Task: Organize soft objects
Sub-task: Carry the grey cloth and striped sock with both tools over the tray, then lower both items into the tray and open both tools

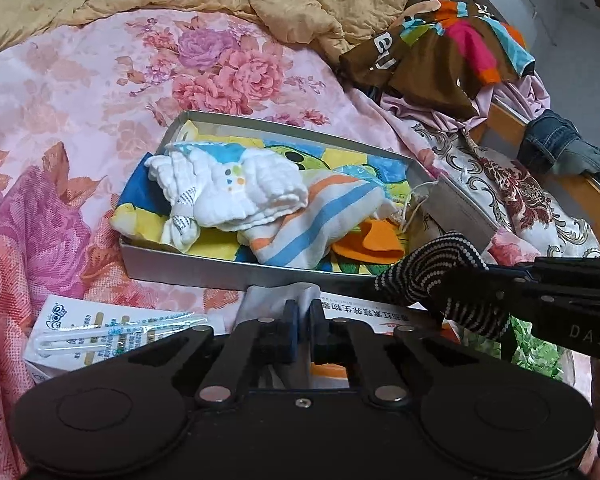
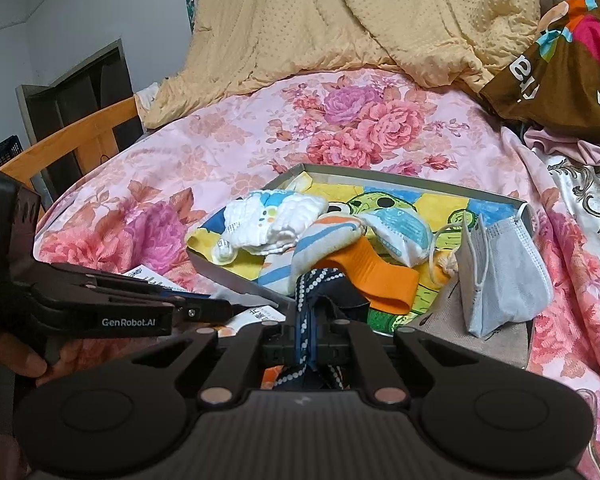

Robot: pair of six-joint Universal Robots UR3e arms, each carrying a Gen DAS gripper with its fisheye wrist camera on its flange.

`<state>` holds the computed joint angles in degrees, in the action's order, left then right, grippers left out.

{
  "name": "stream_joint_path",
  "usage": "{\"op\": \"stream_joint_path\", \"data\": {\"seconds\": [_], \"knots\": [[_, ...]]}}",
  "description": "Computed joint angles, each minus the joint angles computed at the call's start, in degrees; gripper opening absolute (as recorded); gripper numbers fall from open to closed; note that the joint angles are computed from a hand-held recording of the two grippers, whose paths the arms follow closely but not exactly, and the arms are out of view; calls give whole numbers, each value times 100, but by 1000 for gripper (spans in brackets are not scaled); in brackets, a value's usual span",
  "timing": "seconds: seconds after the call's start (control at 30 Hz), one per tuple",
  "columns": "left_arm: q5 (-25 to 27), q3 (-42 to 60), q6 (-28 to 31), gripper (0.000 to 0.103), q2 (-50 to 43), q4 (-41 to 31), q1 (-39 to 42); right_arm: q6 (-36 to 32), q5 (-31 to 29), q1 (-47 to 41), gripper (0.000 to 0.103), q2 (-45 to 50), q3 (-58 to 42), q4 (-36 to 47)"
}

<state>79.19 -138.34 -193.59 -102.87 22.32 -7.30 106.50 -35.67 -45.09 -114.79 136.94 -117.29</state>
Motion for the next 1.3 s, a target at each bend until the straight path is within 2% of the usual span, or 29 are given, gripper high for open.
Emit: {"op": "stream_joint_path", "data": {"seconds": [0.2, 0.37, 0.47, 0.63, 0.8, 0.97, 1.13, 1.2, 1.27, 1.3], "knots": [[-305, -80, -132, 4, 239, 256, 231, 75, 124, -32, 5, -5, 70, -124], [-328, 486, -235, 4, 199, 290, 191, 297, 446, -48, 5, 124, 55, -427], [-240, 1069, -337, 4, -54, 265, 94, 972, 608, 122, 5, 505, -13, -1387], [-77, 2134, -322, 4, -854, 455, -122, 2549, 575, 588, 5, 1640, -312, -3694], [-189, 2803, -380, 4, -1605, 461, -125, 3504, 219, 1010, 5, 2714, -965, -4879], [-105, 2878, -349, 6, -1938, 450, -146, 3588, -193, 1187, 5, 3213, -1226, -5007], [-44, 2854, -229, 14, -2045, 373, -198, 3665, -484, 1209, 10, 3308, -1004, -5226], [39, 2881, -173, 17, -2099, 324, -253, 3581, -515, 1195, 14, 3298, -930, -5223], [111, 2878, -190, 18, -2129, 327, -287, 3456, -562, 1191, 27, 3258, -919, -5121], [128, 2861, -215, 21, -2134, 354, -296, 3350, -551, 1161, 30, 3206, -912, -5014]]}}
